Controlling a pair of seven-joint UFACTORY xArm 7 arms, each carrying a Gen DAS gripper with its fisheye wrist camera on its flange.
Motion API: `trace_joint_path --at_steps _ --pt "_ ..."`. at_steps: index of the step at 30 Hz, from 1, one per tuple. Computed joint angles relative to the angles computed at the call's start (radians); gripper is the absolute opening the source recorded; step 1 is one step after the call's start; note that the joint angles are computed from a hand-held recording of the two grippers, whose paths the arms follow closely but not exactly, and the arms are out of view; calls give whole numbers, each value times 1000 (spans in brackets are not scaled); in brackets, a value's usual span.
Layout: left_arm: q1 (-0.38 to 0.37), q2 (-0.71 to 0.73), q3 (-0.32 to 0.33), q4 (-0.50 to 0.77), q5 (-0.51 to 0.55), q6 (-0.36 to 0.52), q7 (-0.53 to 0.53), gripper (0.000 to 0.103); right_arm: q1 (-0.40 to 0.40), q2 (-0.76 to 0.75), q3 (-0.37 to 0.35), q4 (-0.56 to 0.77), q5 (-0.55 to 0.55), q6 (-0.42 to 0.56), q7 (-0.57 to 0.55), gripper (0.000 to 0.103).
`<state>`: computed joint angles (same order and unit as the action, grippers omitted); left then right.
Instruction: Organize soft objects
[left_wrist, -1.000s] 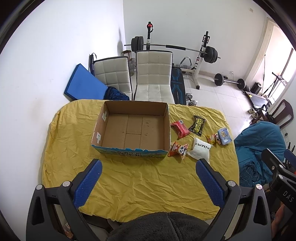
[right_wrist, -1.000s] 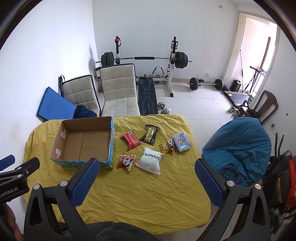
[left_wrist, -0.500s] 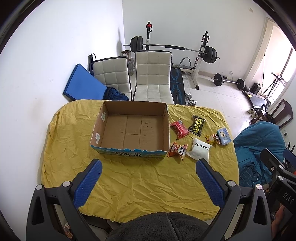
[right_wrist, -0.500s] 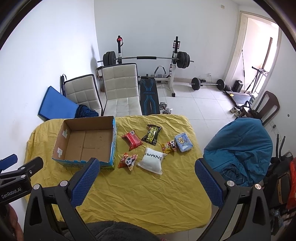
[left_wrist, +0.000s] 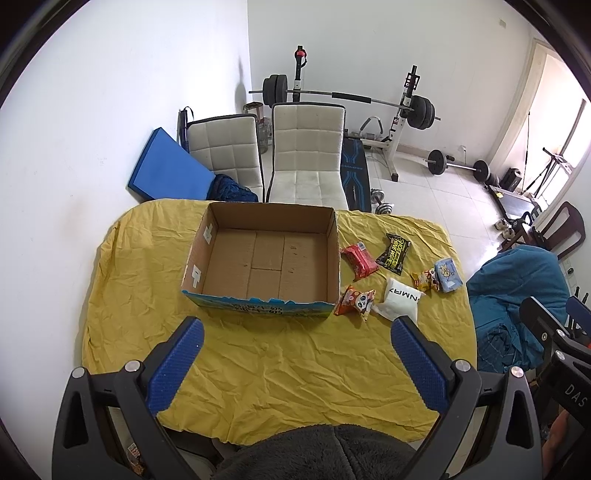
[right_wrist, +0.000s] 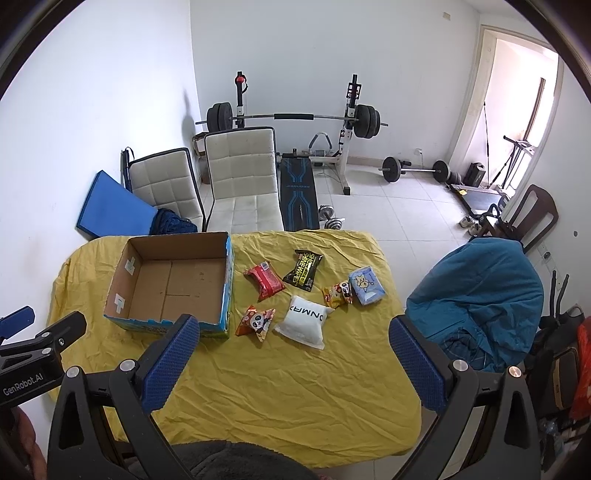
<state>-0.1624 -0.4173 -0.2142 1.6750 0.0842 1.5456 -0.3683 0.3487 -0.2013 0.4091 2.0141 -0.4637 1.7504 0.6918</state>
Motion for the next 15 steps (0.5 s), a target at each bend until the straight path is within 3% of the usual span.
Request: trace_joint_path --at_steps 15 --pt "13 -25 1 -18 14 -29 -1 103 18 4 1 9 -23 -3 2 103"
